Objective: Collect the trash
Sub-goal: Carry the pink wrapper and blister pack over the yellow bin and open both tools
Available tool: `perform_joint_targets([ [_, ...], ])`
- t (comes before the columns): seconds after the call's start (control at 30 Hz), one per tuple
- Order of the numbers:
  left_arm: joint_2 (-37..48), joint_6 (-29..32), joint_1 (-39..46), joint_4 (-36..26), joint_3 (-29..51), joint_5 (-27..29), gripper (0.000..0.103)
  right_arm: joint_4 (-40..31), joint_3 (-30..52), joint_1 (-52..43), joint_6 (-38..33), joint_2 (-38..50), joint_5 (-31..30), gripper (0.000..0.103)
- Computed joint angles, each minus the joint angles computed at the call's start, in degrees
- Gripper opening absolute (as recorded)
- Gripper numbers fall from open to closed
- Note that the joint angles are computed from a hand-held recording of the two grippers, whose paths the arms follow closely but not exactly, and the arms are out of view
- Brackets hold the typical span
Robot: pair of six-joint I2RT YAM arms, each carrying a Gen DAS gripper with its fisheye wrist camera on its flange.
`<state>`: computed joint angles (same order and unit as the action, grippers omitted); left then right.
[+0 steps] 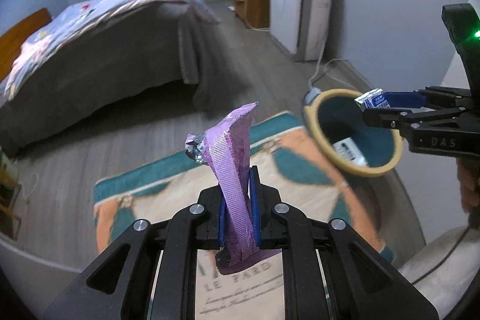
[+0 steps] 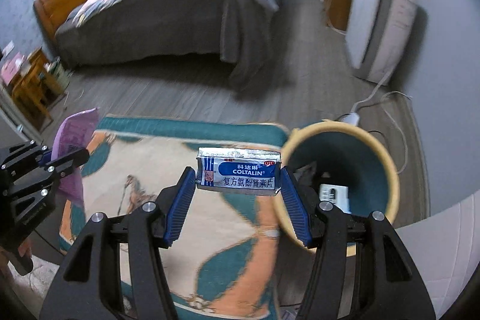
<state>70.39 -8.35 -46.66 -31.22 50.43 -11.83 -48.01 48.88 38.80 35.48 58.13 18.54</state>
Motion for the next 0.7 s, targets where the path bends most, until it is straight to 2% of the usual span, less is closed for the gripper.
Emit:
perform_joint_targets([
  [0.2,8.9,-1.0,-6.4,1.0,7.1,-1.6,0.014,-1.8,-4.6,-14.8,-7.9,-10.9,-4.5,0.057],
  [0.33,15.9,-1.2,-9.5,2.4,12.2,-1.7,0.014,-2.3,-7.7,-31.5,-17.3,-16.3,-12.7,0.057],
  [0.5,23.3,-1.0,-12.9,2.8,18.6,-1.9,0.014,-1.8,-10.6,-50.9,-28.0,-17.7,-22.9,0.058],
  [0.7,30.6,-0.4,-15.8,2.5,24.6,-0.5,0.014,-1.2,-12.6,-61.3,-34.8,-17.6,-28.0,0.058],
])
